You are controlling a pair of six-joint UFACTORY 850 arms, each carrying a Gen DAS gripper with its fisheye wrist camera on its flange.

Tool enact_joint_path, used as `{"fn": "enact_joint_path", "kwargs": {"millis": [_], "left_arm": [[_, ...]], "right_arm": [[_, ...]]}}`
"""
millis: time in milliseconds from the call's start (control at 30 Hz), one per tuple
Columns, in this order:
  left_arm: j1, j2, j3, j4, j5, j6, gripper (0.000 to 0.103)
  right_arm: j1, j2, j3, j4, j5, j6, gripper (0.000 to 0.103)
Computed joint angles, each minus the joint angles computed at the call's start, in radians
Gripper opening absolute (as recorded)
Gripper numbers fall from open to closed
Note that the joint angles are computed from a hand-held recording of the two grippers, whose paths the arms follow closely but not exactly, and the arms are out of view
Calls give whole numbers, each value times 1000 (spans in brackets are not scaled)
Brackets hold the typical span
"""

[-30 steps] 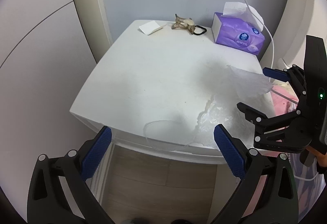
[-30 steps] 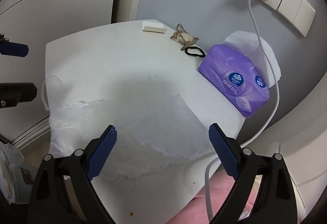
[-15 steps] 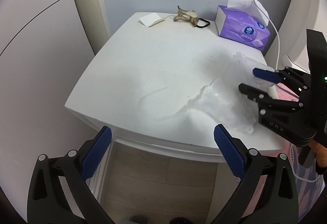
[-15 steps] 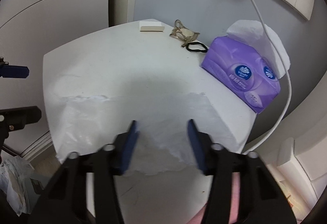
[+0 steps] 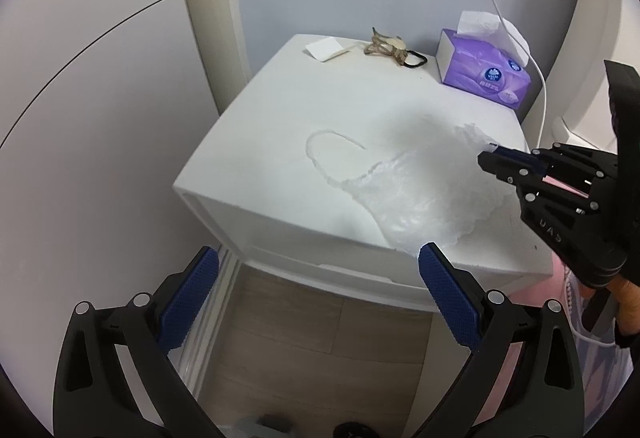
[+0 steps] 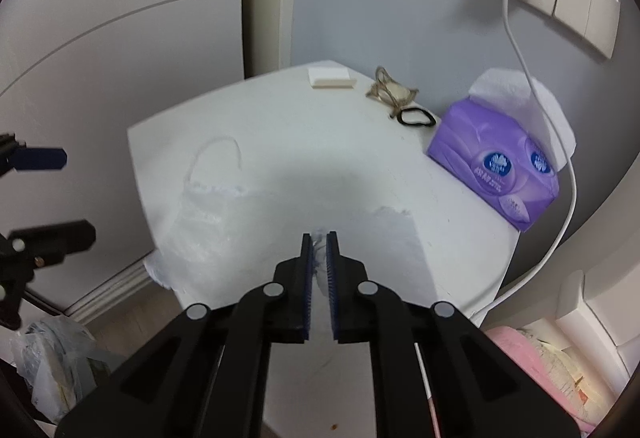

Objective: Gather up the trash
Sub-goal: 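Close the right gripper on the white tissue sheet on the nightstand, then carry the held tissue sheet with the right gripper to the bin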

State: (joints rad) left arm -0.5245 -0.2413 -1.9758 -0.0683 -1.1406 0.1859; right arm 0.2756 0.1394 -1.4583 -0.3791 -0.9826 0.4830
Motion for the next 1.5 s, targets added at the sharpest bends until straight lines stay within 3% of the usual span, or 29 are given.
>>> {"fn": "enact_joint_path", "kwargs": {"millis": [467,700,1100,1500], "left_arm": [[68,130,113,-10,20,-1,97],[156,200,174,-40,22,20,97],[367,365,325,-95,13,87,97],[693,535,492,-184,-34,241,97]], "right_arm": [[149,-26,-86,-47,-34,77,7],[255,-82,-177,-69,-54,91,7],[436,-193,-318,-71,-63,112,7],[604,-311,-438,-17,-55,119,7]]}}
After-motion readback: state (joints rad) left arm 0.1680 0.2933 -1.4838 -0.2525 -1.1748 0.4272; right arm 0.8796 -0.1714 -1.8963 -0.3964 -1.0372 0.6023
